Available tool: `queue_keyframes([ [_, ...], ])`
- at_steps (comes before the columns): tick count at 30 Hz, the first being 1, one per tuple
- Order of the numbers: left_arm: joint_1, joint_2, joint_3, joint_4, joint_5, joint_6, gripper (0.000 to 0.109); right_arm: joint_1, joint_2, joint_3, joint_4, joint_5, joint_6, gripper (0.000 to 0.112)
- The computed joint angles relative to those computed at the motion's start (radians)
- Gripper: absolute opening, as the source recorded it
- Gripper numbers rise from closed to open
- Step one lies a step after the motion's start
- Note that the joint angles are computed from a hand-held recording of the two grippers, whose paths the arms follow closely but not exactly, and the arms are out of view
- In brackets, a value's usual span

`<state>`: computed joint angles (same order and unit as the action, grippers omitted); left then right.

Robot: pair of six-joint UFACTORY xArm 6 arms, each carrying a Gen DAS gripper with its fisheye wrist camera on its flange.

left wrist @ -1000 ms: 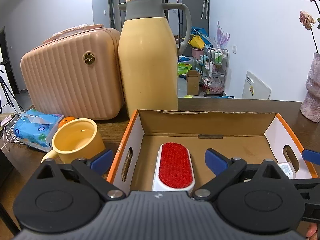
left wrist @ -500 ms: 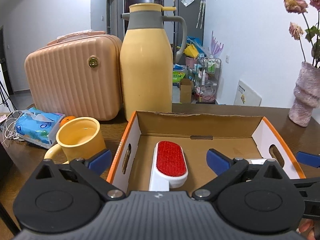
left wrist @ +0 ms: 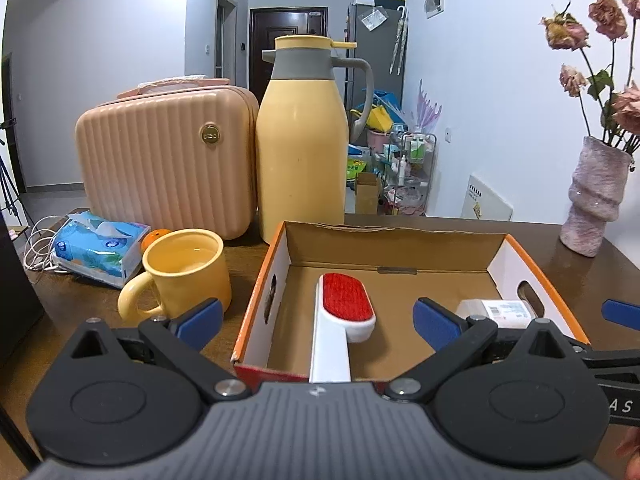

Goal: Organize rigid objects
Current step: 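Withdraw both tools from the cardboard box back over the remaining items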

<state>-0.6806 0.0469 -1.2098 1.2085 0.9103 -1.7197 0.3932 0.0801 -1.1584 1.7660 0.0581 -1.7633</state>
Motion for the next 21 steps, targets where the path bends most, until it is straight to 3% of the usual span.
queue_keyframes([
  [11,-0.091,-0.109,0.115,0.047,0.039,-0.083,0.103,-0.013,-0.177,0.16,0.265,0.029,-0.307,0.103],
  [21,-0.177,-0.178,0.204,0.062,0.087,-0.138,0.103,-0.019,-0.323,0.312,0.364,0.068,-0.449,0.103],
])
